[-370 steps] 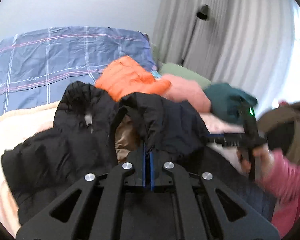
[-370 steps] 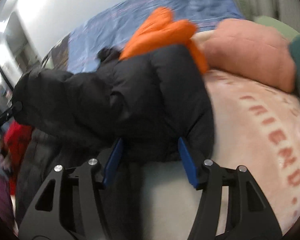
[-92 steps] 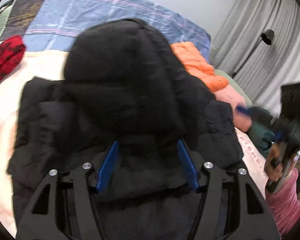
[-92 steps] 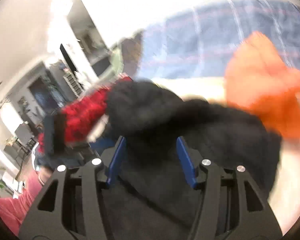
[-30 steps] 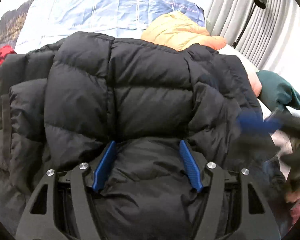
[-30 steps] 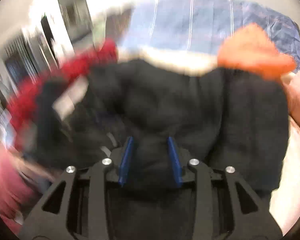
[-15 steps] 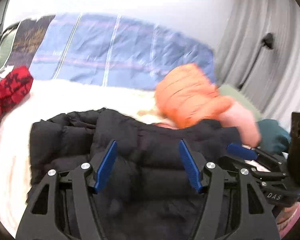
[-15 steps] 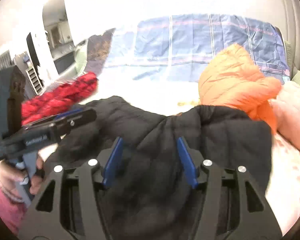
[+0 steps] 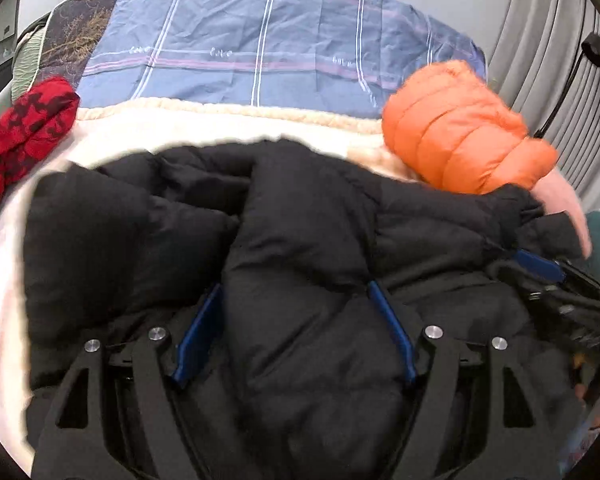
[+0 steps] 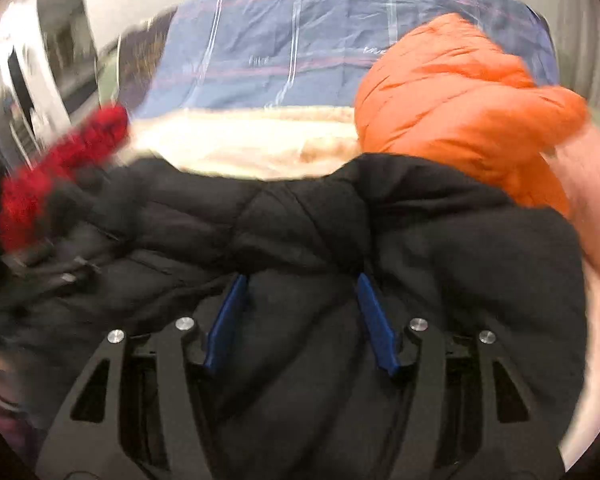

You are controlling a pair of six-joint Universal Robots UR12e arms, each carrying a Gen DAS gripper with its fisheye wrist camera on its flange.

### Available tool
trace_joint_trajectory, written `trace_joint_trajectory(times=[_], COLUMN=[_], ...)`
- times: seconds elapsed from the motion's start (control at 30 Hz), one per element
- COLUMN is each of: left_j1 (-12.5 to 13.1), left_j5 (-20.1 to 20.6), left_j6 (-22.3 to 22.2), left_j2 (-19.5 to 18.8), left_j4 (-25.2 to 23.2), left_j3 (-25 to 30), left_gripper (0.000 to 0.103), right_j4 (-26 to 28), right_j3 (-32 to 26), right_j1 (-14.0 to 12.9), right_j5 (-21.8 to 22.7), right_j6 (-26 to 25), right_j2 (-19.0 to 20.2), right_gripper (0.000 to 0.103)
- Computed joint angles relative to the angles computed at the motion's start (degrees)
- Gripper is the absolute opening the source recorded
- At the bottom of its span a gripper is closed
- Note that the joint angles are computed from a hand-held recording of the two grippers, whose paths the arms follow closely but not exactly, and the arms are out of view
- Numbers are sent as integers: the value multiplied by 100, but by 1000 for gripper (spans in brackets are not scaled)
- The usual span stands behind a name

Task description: Fold large clothes

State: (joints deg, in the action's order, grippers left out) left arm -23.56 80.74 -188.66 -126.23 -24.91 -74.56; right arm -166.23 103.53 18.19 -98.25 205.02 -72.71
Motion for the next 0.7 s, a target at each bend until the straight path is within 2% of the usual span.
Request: trace_joint_trajectory(times=[0.07, 0.1, 0.13, 0.17, 0.2, 0.23, 0.27, 0.3, 0.33, 0.43, 0.5, 0.53, 0.6, 0.7], left_j1=[63, 102, 116, 94, 29, -82, -159, -191, -167, -187, -200, -168, -51, 205], left_j5=[-287, -547, -703, -707, -472, 4, 334, 424, 288, 420, 569, 522, 320, -4], left_j6=[-143, -151, -118, 5, 196, 525, 717, 841, 733, 726, 823, 843, 922, 924], left_j2=[217, 304, 352, 394, 386, 296, 196, 74, 16, 45, 211, 302, 668, 1264], left_j4=[395, 653, 829, 981, 894, 566, 210, 50, 120, -89, -127, -53, 394, 754], left_j3=[-264, -389, -466, -533, -515, -423, -305, -251, -268, -187, -300, -394, -881, -1724], left_gripper=[74, 74, 75, 76, 81, 81, 85, 91, 92, 91, 91, 91, 91, 93], right_j4=[-546, -719, -723, -487, -107, 359, 652, 705, 558, 802, 718, 554, 185, -343], right_j3=[311, 362, 343, 268, 150, 26, -22, -12, -8, -104, 94, 298, 732, 1625], right_j1=[-44, 20, 170, 338, 481, 539, 508, 441, 429, 485, 441, 360, 234, 103], right_j5=[597, 630, 422, -26, -535, -805, -834, -643, -679, -845, -646, -385, -17, -50], right_j6=[103, -46, -407, -914, -1181, -1209, -1026, -929, -949, -966, -917, -823, -627, -314], right_j2=[-288, -334, -356, -316, -203, -90, 97, 160, 236, 197, -53, -250, -646, -1370], right_gripper=[60, 61, 64, 67, 70, 71, 72, 73, 73, 73, 73, 73, 78, 80])
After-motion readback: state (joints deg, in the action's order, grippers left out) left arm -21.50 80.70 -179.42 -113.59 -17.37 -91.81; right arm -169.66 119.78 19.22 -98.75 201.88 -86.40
